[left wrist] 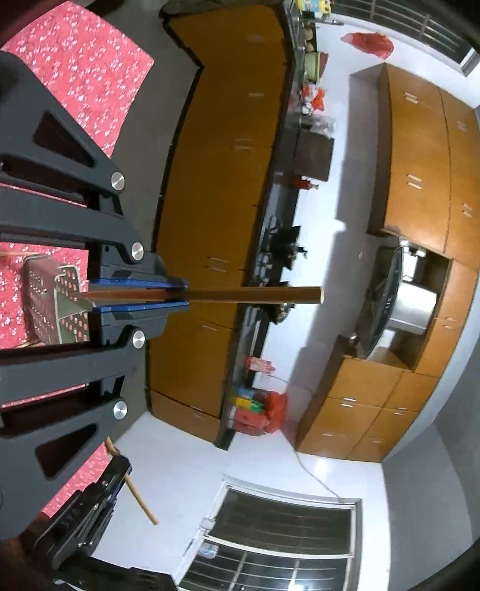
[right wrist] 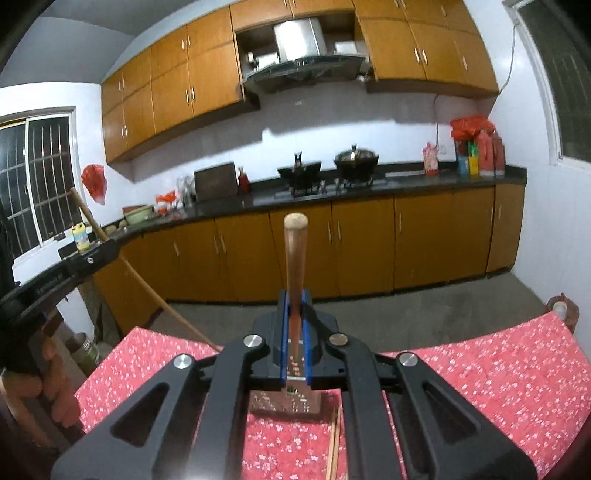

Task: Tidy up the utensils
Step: 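Lower the left tool's chopstick into the holder and open while the right tool releases its own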

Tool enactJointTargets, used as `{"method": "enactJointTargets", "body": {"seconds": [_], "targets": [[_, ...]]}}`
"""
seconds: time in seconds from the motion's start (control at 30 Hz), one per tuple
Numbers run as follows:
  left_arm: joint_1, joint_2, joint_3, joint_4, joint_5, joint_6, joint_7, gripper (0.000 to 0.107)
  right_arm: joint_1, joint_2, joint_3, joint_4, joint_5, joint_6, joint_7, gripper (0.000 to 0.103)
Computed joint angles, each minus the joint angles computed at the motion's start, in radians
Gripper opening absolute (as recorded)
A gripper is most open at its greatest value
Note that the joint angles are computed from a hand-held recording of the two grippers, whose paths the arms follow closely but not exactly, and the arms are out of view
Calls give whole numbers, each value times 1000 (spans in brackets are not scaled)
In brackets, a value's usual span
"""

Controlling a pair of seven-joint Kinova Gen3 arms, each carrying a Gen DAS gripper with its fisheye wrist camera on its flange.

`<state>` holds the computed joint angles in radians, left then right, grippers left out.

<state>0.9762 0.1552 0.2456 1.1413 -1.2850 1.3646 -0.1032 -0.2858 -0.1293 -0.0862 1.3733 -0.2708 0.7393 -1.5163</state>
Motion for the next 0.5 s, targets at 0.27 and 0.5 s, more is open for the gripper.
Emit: {"method": "enactJointTargets", "body": {"seconds": [0.27, 0.5], "targets": [[-60, 25, -29, 21, 139, -68, -15, 8, -4, 67, -30, -1, 58, 17, -66, 8], [-65, 24, -42, 27, 187, -71, -26, 14, -7, 65, -27, 32, 52, -19, -72, 32]]}}
